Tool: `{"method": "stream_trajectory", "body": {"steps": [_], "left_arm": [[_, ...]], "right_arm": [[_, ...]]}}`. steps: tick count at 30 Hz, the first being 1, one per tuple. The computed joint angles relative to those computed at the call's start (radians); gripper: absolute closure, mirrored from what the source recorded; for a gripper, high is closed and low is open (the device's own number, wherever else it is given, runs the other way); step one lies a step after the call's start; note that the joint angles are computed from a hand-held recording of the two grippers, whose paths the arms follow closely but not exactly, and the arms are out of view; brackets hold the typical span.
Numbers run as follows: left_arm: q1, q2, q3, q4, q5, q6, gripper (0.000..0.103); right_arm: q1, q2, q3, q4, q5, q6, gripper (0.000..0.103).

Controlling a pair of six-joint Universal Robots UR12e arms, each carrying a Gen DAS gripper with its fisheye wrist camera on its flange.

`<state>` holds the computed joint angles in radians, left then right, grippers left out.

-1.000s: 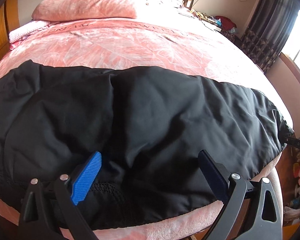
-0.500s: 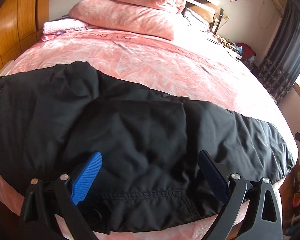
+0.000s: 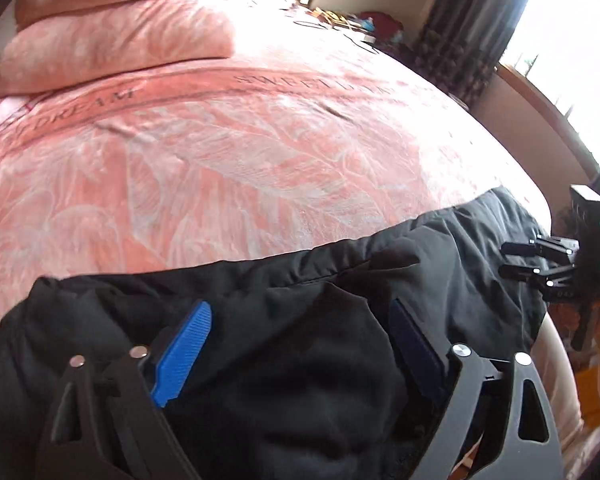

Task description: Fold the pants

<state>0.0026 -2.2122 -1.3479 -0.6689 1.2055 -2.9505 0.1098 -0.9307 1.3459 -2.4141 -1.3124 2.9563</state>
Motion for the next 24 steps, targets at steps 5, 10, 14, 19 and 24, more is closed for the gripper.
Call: {"method": "stream_trajectory", "body": {"steps": [5,10,14,19,24], "left_arm": [[0.014,-0.063,0.119,-0.216,-0.111,0.194,0.029],[0.036,-0.116,0.258,-0.516,-0.197,0.370,0.040],[0.038,-0.161,0.361,-0.686,-0.154,0.444,0.057],[0.029,-0.218,0.486,-0.895,-0.154,0.551,0.038],[0.008,-0.239,0.528,-0.950,-0.092,0.599,0.032]], "right_arm": [[-0.001,0.006,-0.005,-0.006,0.118,-0.031,0.046],[0.019,0.026,-0.029,0.019,0.106,-0.085,0.046],[0.016,0.034,-0.030,0.014,0.120,-0.066,0.043],[0.023,0.042,-0.037,0.020,0.108,-0.071,0.036],[0.034,0.045,-0.040,0.006,0.074,-0.093,0.034]]}}
